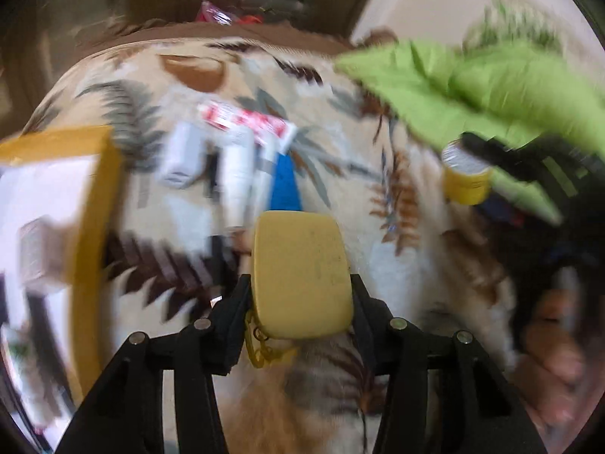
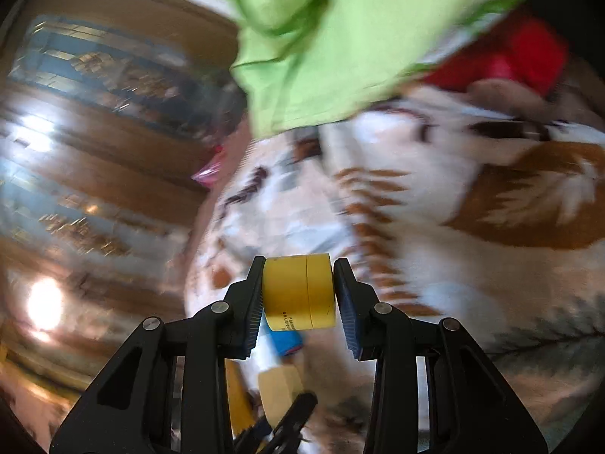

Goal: Organize rigid objects
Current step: 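Lower the yellow case and yellow container into the tray, open both tools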

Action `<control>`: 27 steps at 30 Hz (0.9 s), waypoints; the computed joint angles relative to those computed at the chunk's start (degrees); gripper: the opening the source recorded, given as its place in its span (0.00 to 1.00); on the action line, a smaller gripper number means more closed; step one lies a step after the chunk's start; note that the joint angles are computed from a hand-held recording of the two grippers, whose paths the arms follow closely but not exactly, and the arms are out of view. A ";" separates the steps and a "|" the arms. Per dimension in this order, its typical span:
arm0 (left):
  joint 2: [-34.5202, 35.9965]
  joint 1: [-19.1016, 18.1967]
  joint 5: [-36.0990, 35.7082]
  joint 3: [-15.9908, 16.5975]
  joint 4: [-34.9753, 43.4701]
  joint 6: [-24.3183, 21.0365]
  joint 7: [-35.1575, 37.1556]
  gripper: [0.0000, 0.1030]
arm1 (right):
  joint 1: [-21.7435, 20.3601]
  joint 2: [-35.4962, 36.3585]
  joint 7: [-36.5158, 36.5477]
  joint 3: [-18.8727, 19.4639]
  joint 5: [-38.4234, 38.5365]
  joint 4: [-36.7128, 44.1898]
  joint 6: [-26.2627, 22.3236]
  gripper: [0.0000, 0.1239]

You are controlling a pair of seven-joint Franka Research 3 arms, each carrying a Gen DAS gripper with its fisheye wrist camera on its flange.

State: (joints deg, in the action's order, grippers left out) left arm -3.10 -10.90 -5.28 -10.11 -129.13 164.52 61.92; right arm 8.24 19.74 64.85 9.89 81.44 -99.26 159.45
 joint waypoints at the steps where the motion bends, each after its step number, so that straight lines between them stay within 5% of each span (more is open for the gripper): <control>1: -2.89 0.01 -2.03 0.39 -2.74 1.37 0.29 0.48 | -0.52 0.12 -4.07 0.92 2.17 0.89 -1.67 0.29; 4: -10.20 -1.79 -6.14 3.33 -9.60 4.60 0.76 0.48 | -0.88 0.36 -12.65 2.11 5.97 3.03 -7.97 0.29; 9: -19.16 -4.81 -10.50 11.09 -16.33 6.87 1.05 0.48 | 1.80 1.62 -14.73 2.47 0.84 7.03 -17.27 0.29; 11: -22.51 -1.32 -8.47 10.91 -18.61 7.10 -1.07 0.48 | 3.79 2.54 -13.54 2.79 -3.35 9.14 -18.59 0.29; 14: -25.87 1.01 -7.72 14.02 -21.12 7.36 -2.25 0.48 | 7.29 5.23 -9.75 3.48 -10.79 13.60 -20.10 0.29; 18: -27.04 11.41 -0.77 11.46 -23.23 5.86 -9.21 0.48 | 11.69 10.92 -2.10 4.19 -21.38 21.48 -21.71 0.29; 23: -21.93 12.67 0.77 14.79 -22.48 4.10 -9.79 0.48 | 19.80 21.51 10.76 1.97 -39.78 36.12 -24.65 0.28; 25: -19.90 8.92 -3.42 18.54 -21.82 4.10 -5.79 0.48 | 22.12 25.14 14.37 1.09 -45.40 40.85 -26.01 0.29; 27: -17.83 10.95 -0.47 16.73 -20.66 3.29 -7.31 0.48 | 23.22 28.20 16.08 0.57 -50.09 44.87 -27.68 0.29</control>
State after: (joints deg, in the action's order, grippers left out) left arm -20.93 0.05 -5.76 6.62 -149.79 167.81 54.61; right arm 31.46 47.94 80.94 10.46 31.36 -54.40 131.77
